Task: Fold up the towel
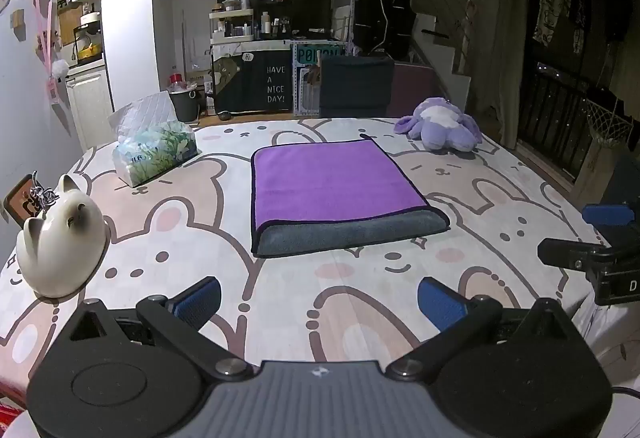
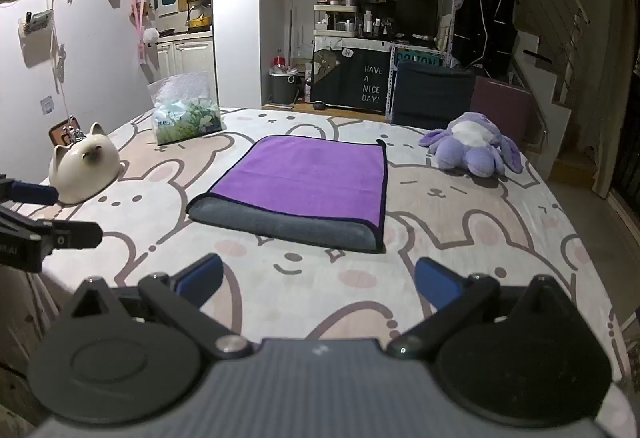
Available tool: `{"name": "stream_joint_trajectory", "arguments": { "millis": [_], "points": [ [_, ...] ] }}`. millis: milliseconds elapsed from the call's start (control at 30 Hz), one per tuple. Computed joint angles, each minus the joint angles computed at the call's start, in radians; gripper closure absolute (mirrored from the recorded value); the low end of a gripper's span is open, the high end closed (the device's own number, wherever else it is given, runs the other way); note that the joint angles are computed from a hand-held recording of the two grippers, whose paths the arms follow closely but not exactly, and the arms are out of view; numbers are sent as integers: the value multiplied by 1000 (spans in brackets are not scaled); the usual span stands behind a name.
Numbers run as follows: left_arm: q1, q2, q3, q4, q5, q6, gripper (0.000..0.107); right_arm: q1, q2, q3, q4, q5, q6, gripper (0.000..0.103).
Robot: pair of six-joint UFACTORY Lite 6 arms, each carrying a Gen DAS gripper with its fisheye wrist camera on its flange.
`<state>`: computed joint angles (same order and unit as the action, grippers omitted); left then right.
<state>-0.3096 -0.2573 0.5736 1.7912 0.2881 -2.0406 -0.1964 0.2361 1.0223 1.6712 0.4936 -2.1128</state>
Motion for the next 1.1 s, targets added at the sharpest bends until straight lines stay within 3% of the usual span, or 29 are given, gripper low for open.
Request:
{"name": "stream_joint_trajectory", "arguments": {
  "millis": [1100],
  "points": [
    [-13, 26, 11, 4, 8, -20, 4, 1, 3, 0, 7, -1, -5, 0]
  ]
}}
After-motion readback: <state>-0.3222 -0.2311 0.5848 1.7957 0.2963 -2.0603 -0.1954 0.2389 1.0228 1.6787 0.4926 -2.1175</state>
